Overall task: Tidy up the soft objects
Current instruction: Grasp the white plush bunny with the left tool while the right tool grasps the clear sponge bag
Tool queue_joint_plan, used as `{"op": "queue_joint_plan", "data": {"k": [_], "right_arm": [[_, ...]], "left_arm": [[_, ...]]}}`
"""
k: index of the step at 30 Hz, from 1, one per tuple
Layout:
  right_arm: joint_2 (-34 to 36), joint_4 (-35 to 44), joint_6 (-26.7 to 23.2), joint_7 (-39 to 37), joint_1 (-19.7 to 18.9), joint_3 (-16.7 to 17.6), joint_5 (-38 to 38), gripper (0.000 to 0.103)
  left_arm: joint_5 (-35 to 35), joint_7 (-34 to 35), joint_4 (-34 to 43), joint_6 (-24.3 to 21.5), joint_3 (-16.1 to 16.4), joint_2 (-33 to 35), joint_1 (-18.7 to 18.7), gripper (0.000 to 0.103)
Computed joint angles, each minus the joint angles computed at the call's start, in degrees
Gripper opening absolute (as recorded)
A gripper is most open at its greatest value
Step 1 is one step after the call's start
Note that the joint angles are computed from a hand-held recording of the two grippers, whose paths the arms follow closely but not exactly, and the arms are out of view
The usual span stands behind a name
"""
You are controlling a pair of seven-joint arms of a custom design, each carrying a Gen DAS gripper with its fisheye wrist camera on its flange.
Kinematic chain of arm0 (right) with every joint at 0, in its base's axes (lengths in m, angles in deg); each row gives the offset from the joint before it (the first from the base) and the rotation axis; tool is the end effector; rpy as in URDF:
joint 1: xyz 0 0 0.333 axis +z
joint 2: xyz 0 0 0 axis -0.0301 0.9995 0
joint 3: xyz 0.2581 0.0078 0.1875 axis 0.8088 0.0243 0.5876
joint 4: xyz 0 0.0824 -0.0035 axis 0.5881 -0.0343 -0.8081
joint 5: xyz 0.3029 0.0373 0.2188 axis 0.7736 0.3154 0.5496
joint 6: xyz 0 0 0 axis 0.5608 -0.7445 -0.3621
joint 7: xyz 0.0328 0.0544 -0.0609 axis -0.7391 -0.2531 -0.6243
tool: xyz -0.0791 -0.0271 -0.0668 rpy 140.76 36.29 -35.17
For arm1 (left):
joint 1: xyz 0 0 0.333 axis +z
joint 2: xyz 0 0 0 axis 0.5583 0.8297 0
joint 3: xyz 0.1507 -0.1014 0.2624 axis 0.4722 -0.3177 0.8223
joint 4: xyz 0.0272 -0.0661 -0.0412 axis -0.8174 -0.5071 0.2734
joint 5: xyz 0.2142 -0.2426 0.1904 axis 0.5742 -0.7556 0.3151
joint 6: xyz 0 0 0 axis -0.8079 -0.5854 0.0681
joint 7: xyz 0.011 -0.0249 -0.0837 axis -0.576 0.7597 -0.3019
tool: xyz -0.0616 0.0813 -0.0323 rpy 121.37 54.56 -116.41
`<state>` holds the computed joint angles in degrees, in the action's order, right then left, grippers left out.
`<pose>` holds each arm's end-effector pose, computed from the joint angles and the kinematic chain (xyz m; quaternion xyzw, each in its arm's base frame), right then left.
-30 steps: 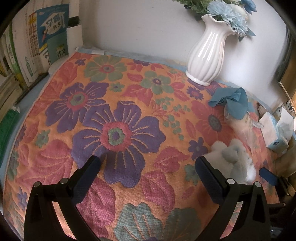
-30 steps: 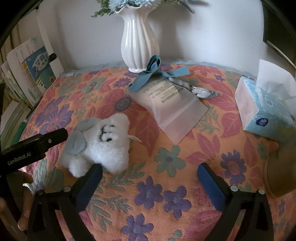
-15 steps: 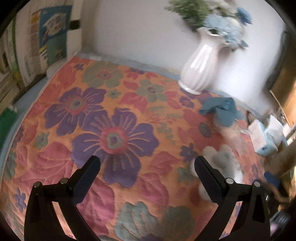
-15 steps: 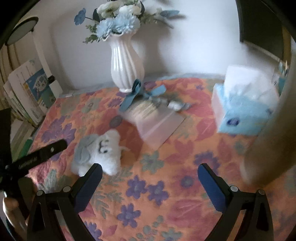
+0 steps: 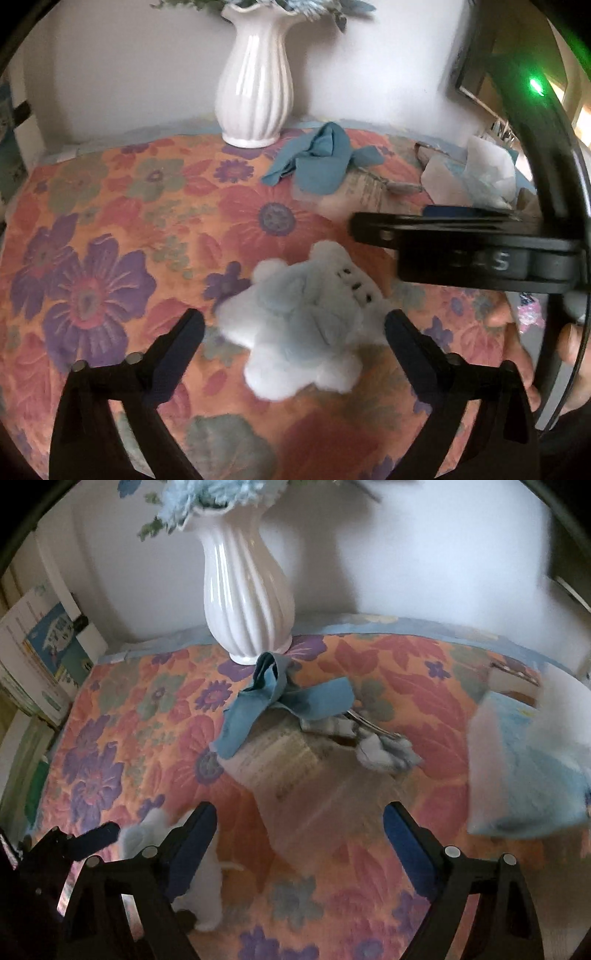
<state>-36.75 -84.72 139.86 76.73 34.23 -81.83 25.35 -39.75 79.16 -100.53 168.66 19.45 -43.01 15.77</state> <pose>0.4974 0.4338 0.4518 -0.6948 0.6668 -0.1303 0.2361 0.4503 -0.2028 0.4376 -0.5475 0.7730 -0.3011 0.1097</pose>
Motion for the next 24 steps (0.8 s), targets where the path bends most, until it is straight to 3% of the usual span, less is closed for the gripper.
{"op": "queue_joint_plan", "data": {"k": [3,5,7,9,10,12,15,17,19,24], "right_arm": [[2.0,2.0,1.4,0.3,0.4,-1.1,-2.7,0.091],[4.1,4.4,1.5,-1.6,0.3,-1.2,-2.7,0.091],[5.6,5.6,2.0,-2.9,0.6,-1.4,-2.5,0.089],[5.8,5.5,2.2,-3.5,1.5,-1.8,-3.3,0.064],[5.6,5.5,1.5,-3.9,2.0,-2.1,-3.9,0.046],[4.2,3.8,3.1,-3.8,2.4,-2.0,-4.4,0.029],[1.2,-0.4,7.2,-7.3,0.0,0.9,1.7,0.023],[-1.6,-3.9,9.5,-9.9,-0.7,2.5,5.3,0.022],[-4.9,-7.4,9.5,-8.8,0.7,2.3,4.2,0.022],[-10.0,-12.5,3.3,-1.6,2.4,3.4,-1.5,0.022]], "left_arm": [[-7.1,6.3,0.3,-0.4,1.5,0.4,-2.2,0.070],[-9.9,9.0,-0.6,2.0,1.4,-0.2,-3.0,0.057],[-12.8,11.3,-1.4,3.4,1.7,-1.2,-4.0,0.052],[-9.5,7.4,-3.3,6.0,0.2,-2.6,-2.3,0.051],[-7.4,4.7,-4.4,6.6,-0.3,-3.6,-1.4,0.051],[-7.4,3.2,-5.8,7.3,1.5,-5.1,-2.5,0.051],[-8.9,3.3,-8.5,7.5,5.7,-8.4,-5.3,0.051],[-7.6,2.0,-10.2,7.3,6.5,-10.0,-5.0,0.051],[-5.9,0.1,-10.9,7.2,6.9,-10.1,-4.4,0.051],[-16.3,8.3,-10.6,8.3,17.1,-9.7,-14.6,0.052]]}}
